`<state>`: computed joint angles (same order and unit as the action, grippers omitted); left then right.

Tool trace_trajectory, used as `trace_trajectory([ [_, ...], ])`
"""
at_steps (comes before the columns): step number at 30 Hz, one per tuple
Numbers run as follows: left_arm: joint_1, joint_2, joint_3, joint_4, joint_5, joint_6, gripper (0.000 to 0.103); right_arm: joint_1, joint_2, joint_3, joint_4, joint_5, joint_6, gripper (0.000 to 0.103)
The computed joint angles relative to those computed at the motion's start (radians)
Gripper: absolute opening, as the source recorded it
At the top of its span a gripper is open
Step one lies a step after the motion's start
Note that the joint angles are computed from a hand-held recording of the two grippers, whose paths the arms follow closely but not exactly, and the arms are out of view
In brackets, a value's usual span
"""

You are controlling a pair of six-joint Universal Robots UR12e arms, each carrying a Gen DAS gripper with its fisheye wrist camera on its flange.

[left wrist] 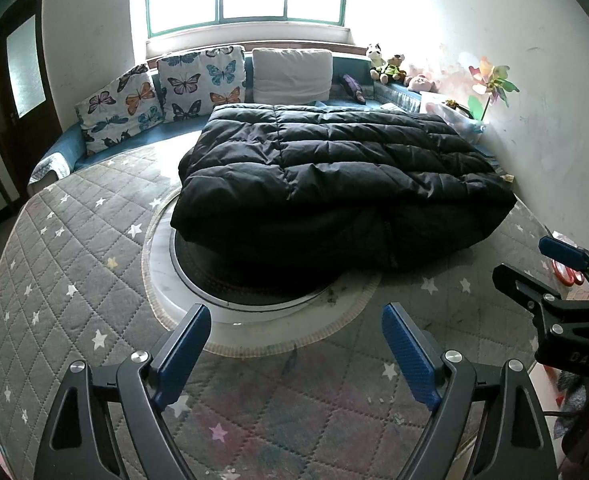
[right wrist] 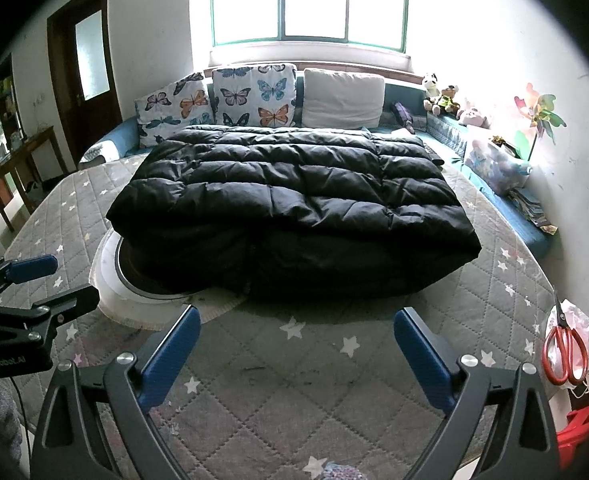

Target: Fold large clothes

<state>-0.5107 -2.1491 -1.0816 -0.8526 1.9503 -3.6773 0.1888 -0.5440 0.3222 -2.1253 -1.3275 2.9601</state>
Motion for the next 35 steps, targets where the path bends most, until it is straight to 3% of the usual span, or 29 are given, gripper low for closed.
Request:
trace_trajectory([
  [25, 0.003, 0.004, -0.008, -0.003, -0.014, 0.011, 0.094, 0.002, 0.001, -0.002, 0.001, 0.003, 0.003, 0.103],
  [35, 0.005, 0.012, -0.029, 0.033, -0.009, 0.037, 0.094, 0.001, 0.002, 0.001, 0.003, 0.000, -0.004, 0.103],
])
